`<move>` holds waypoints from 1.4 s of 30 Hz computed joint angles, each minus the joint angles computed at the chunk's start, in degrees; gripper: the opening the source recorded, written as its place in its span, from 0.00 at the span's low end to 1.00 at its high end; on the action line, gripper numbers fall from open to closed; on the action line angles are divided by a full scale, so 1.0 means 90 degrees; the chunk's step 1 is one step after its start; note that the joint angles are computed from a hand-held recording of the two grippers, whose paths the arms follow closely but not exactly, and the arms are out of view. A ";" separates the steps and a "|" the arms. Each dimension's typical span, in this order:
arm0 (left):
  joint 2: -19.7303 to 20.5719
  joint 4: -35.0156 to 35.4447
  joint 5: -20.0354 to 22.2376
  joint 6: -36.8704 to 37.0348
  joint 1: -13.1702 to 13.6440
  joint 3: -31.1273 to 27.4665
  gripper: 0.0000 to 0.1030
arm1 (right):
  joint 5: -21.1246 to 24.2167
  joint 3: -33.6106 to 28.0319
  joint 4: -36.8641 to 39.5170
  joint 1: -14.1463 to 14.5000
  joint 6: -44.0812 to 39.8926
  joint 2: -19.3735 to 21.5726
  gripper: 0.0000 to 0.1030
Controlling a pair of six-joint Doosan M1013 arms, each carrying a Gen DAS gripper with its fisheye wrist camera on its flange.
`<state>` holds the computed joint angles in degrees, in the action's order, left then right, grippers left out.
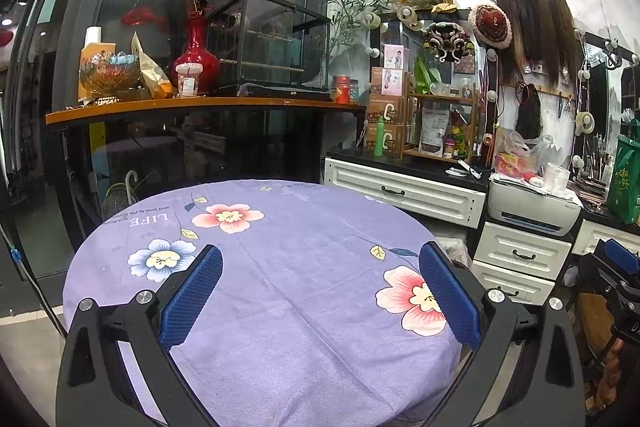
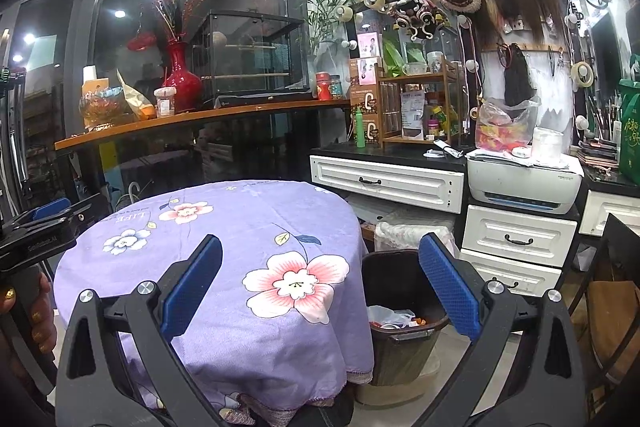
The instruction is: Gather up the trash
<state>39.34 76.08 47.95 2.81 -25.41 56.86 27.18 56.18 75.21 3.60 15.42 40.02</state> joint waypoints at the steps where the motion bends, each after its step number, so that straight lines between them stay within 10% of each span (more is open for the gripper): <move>1: 0.0004 -0.0016 -0.0002 0.0004 -0.0001 -0.0008 0.95 | 0.0007 -0.0010 -0.0011 -0.0001 0.0012 0.0007 0.94; 42: 0.0103 -0.0693 -0.0270 0.0736 0.0012 -0.0212 0.95 | 0.0145 -0.0150 -0.0385 -0.0012 0.0380 0.0112 0.94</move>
<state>40.26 69.84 45.52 9.44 -25.30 54.95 28.49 54.83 71.75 3.50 18.84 41.03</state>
